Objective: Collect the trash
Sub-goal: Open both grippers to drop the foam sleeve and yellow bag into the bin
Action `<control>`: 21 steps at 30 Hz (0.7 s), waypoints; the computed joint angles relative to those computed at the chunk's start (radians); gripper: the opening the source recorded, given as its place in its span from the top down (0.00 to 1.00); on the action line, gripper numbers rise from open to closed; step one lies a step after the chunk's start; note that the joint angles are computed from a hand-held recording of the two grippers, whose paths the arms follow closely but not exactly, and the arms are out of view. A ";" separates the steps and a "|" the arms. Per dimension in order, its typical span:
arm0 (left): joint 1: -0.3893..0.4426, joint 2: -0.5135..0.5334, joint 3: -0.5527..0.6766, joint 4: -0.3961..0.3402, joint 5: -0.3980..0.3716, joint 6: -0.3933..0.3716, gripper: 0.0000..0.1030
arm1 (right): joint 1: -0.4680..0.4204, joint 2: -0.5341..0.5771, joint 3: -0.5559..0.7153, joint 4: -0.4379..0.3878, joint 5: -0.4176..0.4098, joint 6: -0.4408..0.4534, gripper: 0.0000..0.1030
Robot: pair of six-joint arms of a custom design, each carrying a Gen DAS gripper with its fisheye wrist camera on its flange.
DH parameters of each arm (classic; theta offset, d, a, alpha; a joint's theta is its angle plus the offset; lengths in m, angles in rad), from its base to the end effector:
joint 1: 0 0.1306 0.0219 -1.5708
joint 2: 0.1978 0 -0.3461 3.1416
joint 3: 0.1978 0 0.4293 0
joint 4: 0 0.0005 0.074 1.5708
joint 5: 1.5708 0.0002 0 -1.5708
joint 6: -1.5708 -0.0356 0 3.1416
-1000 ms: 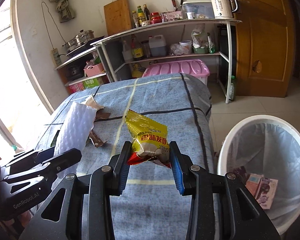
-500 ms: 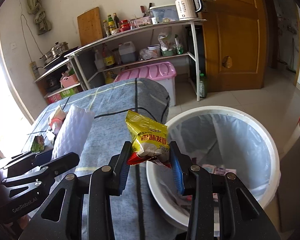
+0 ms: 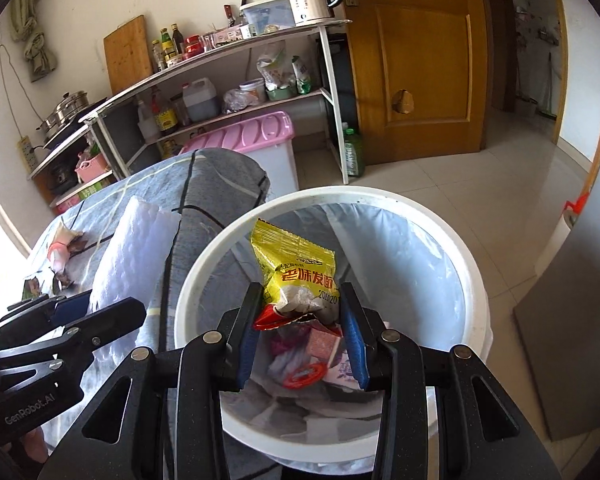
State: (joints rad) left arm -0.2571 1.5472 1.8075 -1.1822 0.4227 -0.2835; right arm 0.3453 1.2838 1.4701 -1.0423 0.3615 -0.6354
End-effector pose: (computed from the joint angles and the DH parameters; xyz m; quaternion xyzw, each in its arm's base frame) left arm 0.5386 -0.1572 0.4970 0.3119 0.8752 -0.1947 0.3143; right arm 0.4590 0.1512 0.4737 0.1954 0.9028 0.0135 0.3829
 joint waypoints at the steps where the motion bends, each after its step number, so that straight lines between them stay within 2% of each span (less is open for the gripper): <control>1: -0.007 0.003 0.001 0.000 -0.002 0.001 0.66 | -0.008 0.001 -0.003 -0.008 -0.004 -0.003 0.62; 14: -0.067 0.062 0.044 -0.027 -0.038 0.013 0.65 | -0.063 0.023 -0.012 -0.078 -0.008 -0.016 0.62; 18: -0.068 0.073 0.053 -0.038 -0.049 0.015 0.55 | -0.066 0.026 -0.012 -0.086 -0.008 -0.012 0.60; 21: -0.069 0.069 0.048 -0.031 -0.056 0.013 0.48 | -0.066 0.029 -0.009 -0.086 0.000 -0.013 0.50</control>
State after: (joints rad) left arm -0.3260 1.6160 1.8552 -1.2129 0.3663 -0.2705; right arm 0.2789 1.3131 1.4608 -1.1280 0.3620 -0.6486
